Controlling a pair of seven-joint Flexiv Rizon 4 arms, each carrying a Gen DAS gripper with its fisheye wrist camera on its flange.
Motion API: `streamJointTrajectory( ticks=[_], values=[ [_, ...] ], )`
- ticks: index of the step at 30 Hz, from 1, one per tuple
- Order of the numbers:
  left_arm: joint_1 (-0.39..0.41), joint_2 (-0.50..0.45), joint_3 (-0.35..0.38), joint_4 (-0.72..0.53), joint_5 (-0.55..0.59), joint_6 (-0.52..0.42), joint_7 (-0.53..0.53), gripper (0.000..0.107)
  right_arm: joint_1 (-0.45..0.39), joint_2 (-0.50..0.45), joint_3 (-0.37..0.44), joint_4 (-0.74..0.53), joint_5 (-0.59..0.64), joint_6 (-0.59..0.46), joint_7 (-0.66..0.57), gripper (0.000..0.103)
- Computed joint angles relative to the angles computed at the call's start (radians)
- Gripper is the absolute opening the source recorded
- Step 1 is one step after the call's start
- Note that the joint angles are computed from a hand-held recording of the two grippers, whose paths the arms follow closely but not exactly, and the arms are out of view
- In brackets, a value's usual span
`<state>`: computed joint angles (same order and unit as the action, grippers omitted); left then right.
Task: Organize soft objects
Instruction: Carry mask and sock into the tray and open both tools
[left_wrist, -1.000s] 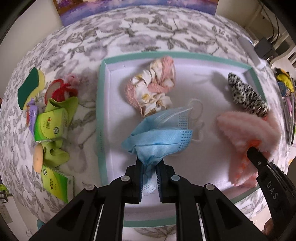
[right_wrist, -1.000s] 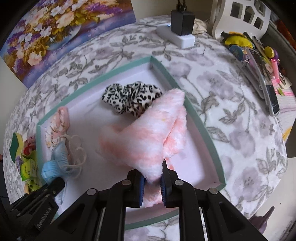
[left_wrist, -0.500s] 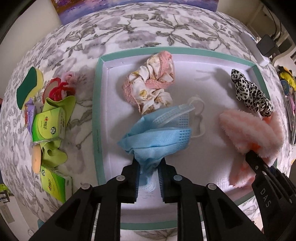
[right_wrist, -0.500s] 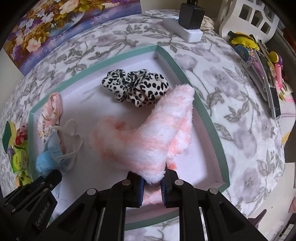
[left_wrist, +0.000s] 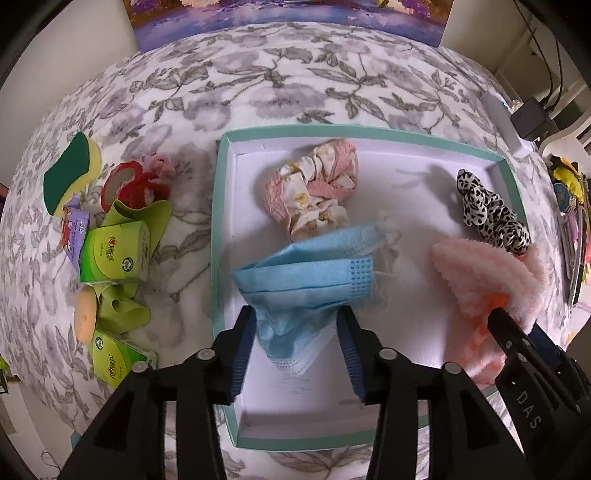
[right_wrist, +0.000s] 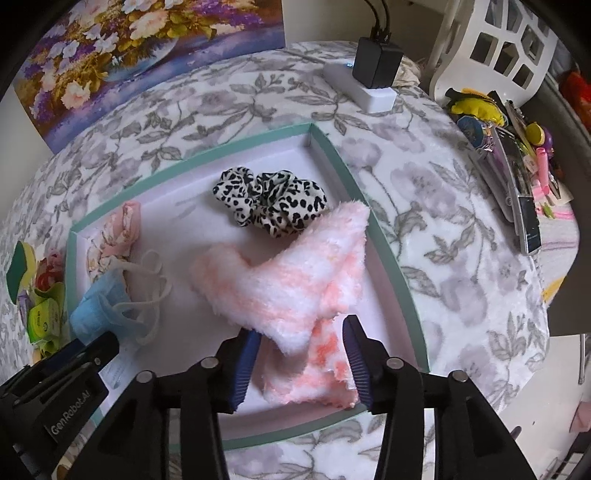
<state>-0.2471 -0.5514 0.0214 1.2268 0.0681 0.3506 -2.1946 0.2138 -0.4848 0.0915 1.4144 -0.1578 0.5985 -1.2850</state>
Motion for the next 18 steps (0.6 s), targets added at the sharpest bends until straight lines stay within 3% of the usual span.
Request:
streamJointTrajectory(
  ticks=[2, 10, 13, 15, 18],
  values=[
    [0.003, 0.01, 0.0, 0.019, -0.003, 0.022, 0.003, 0.066, -0.002, -0.001, 0.0, -0.002, 0.004, -0.001, -0.001, 0.057],
    [0.004, 0.011, 0.01, 0.019, 0.022, 0.027, -0.006, 0.07, -0.002, 0.002, -0.004, 0.005, -0.003, 0.005, 0.008, 0.07],
    [0.005, 0.015, 0.012, 0.03, 0.026, 0.038, -0.011, 0.071, 0.003, 0.005, -0.009, 0.016, -0.021, 0.025, 0.013, 0.089],
    [0.004, 0.011, 0.016, 0.035, 0.033, 0.053, -0.022, 0.083, 0.004, 0.008, -0.012, 0.022, -0.03, 0.038, 0.021, 0.103],
    [0.004, 0.019, 0.02, 0.047, 0.041, 0.072, -0.036, 0.087, 0.004, 0.009, -0.015, 0.024, -0.037, 0.046, 0.035, 0.103]
  ],
)
